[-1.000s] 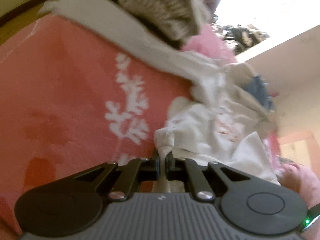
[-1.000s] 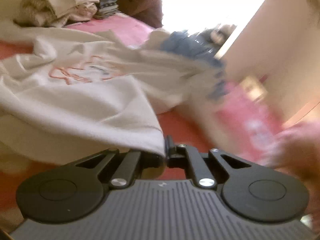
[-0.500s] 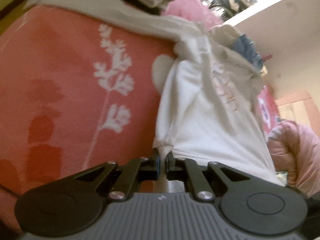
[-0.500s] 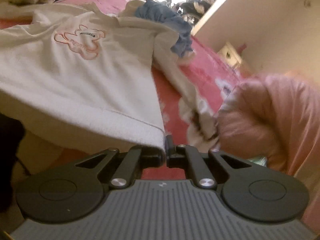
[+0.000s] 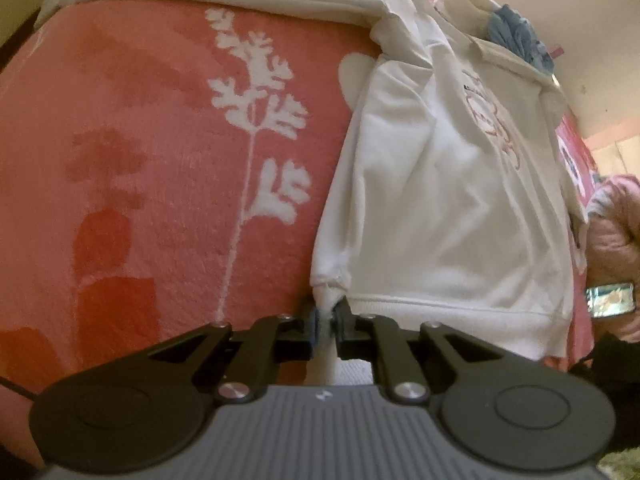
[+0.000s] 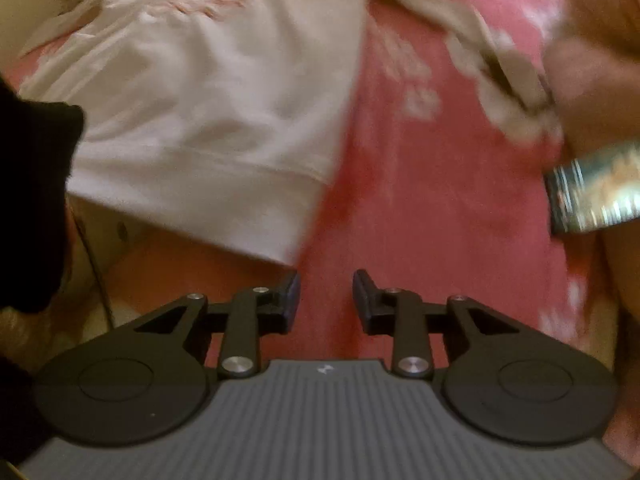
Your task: Fold clothes
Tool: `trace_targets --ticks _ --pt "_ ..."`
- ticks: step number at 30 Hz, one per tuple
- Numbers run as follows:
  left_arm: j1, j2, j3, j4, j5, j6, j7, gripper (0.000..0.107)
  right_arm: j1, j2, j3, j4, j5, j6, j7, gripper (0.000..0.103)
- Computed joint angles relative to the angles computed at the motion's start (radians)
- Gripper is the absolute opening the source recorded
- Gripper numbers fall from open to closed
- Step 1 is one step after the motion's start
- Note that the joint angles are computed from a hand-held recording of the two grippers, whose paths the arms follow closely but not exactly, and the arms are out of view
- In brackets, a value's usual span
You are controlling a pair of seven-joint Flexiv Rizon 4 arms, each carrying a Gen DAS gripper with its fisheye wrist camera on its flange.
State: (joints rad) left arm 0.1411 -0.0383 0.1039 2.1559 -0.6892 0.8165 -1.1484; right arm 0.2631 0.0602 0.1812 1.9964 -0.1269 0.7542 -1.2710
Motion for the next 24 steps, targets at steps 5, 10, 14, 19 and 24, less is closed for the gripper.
trace_targets --ticks 5,10,14,19,24 --pt "0.000 -0.001 0.000 0.001 -0.004 0.002 0.008 0.014 -0.049 0.022 -0.046 0.038 0.235 0.234 0.147 0.028" --pt "-0.001 0.001 -0.001 0.003 0.005 0.014 0.028 0.015 -0.037 -0.119 -0.048 -0.082 0.608 0.390 -0.006 0.029" --pt "-0.003 -0.001 -0.003 0.007 -0.014 0.017 0.026 0.015 -0.090 -0.215 0.005 -0.192 0.796 0.327 -0.086 0.030" --pt "-0.006 -0.001 -0.004 0.013 -0.030 0.022 0.009 0.017 -0.135 -0.155 0.053 -0.154 0.987 0.238 -0.179 0.029" --pt "-0.002 0.001 -0.001 -0.006 -0.016 -0.027 -0.008 0.013 -0.085 -0.096 0.030 -0.100 0.945 0.198 -0.115 0.000"
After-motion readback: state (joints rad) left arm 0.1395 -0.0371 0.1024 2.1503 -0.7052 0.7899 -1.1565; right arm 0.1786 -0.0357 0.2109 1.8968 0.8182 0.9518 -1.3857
